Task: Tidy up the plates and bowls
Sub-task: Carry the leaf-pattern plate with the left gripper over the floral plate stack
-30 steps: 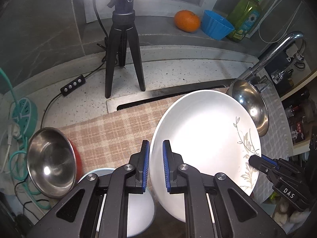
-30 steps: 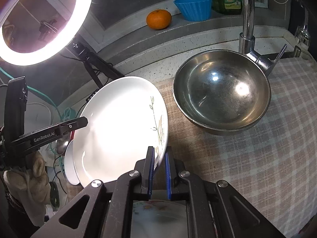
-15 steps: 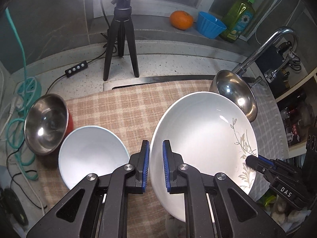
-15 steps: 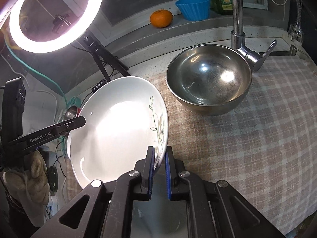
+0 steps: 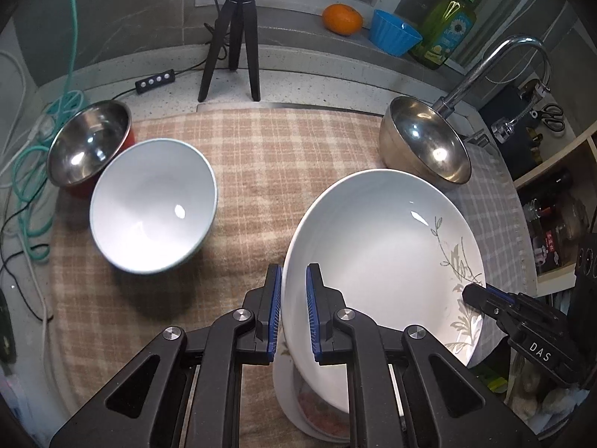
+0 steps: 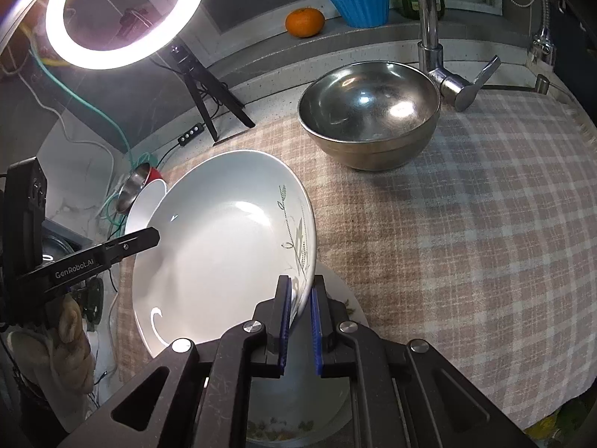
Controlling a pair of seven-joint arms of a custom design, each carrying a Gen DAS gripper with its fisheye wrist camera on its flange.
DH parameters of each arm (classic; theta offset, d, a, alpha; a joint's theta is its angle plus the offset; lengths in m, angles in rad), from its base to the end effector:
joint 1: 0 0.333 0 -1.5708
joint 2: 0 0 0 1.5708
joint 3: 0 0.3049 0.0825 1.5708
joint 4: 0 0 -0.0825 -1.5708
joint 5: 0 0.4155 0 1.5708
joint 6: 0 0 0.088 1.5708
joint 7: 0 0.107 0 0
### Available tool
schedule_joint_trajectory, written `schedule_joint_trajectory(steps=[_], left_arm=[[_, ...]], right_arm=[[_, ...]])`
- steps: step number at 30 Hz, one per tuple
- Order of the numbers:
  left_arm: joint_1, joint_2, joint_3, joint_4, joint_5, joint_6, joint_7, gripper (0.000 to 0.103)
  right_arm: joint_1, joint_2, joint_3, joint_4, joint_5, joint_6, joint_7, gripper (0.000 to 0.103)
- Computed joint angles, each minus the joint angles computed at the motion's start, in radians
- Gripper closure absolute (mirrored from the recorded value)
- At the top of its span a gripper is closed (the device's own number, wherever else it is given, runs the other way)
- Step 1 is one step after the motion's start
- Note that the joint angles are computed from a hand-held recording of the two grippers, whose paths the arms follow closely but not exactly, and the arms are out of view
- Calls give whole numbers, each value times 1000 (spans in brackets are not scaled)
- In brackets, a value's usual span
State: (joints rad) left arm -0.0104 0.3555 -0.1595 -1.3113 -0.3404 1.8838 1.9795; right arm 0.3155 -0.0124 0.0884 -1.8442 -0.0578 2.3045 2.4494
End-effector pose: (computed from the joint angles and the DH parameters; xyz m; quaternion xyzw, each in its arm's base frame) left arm 0.7023 -0.1262 0.5551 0.5006 -0.8370 0.2185 0.0334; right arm 0.5783 0.2461 0.5562 -0.5182 0.8222 -0.0593 0.2279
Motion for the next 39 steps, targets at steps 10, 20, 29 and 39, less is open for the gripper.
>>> schedule_joint_trajectory(steps=[10,20,29,39], left_arm=[[5,-111,12,-170,-21,29,-13,92],[7,-172,21,-253,-38,28,-17,92],[5,-215,28,-315,-34,35,-23,92],[3,-222,32,-332,-22,41,-37,92]], right_arm=[[6,-40,4,-44,8,-5,-33,94],[11,-79,4,-96,35,-4,-58,94],[19,-98,4,-135,70,-15,-93,94],[23,-87,7,-130,69,-33,-118,94]])
